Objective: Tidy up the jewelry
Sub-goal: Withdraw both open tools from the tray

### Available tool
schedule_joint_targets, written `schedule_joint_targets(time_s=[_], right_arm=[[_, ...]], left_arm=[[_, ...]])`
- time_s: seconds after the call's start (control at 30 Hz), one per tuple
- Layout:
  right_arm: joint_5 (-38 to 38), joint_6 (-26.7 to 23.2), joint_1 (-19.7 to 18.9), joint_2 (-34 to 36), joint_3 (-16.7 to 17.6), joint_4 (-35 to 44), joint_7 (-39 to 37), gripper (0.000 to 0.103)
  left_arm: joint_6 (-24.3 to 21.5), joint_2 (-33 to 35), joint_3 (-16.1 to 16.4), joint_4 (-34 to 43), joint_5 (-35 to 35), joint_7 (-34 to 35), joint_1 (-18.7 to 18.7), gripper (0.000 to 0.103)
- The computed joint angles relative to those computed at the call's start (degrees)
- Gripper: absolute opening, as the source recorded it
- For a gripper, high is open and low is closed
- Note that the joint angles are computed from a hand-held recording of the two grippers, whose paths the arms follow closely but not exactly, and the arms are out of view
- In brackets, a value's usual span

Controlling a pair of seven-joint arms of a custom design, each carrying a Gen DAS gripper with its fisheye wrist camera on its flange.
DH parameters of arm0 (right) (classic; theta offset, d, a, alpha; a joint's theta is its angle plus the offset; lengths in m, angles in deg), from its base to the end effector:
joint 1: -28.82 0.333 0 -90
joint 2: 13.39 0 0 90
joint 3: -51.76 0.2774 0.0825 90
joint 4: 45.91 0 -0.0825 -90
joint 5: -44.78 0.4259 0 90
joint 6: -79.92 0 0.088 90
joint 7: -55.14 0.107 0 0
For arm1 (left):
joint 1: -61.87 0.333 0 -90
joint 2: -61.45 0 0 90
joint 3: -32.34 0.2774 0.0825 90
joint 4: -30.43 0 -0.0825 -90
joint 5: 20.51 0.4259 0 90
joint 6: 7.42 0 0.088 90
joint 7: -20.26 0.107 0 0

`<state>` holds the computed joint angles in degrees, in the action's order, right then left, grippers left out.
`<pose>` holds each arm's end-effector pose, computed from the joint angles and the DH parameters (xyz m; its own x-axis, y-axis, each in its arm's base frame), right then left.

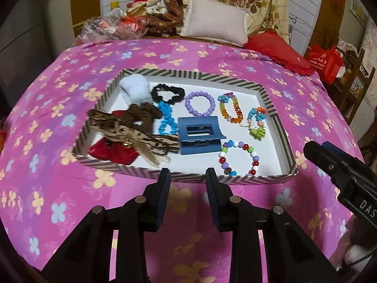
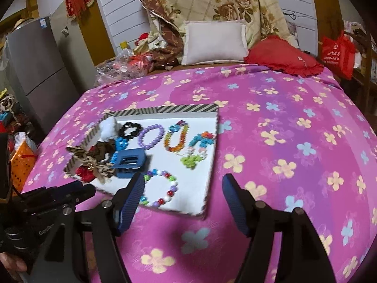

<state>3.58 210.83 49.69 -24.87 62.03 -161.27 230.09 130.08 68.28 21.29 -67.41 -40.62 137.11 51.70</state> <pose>0.5083 0.2957 0.5480 -0.4574 -0.8618 -0.2193 -0.5546 0.4692 -0.6872 0.6344 -0.2433 0.5303 -0.6197 -0.7794 0.0926 -0.6587 0.4524 -0.6012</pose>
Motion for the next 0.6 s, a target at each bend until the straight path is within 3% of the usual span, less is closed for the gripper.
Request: schedule_joint_targets(time_s=[0.23, 0.37, 0.6], right_arm=[[-3.4, 0.5, 1.0, 1.1, 1.4, 1.6, 3.6, 0.072], [-3.7, -0.2, 1.8, 2.1, 1.5, 2.8, 4.5, 0.078], [-4.1, -3.7, 3.2, 3.6, 1.8, 5.8, 3.5, 0.078]], left_arm=[[4.2, -4.2, 0.3, -4.4, -2.0, 3.0, 0.9, 0.032], [6.4, -6.3, 0.5, -6.4, -3.3, 4.8, 1.2, 0.032], [8.1, -7.8, 0.9, -7.3, -4.4, 5.0, 1.8, 0.032]])
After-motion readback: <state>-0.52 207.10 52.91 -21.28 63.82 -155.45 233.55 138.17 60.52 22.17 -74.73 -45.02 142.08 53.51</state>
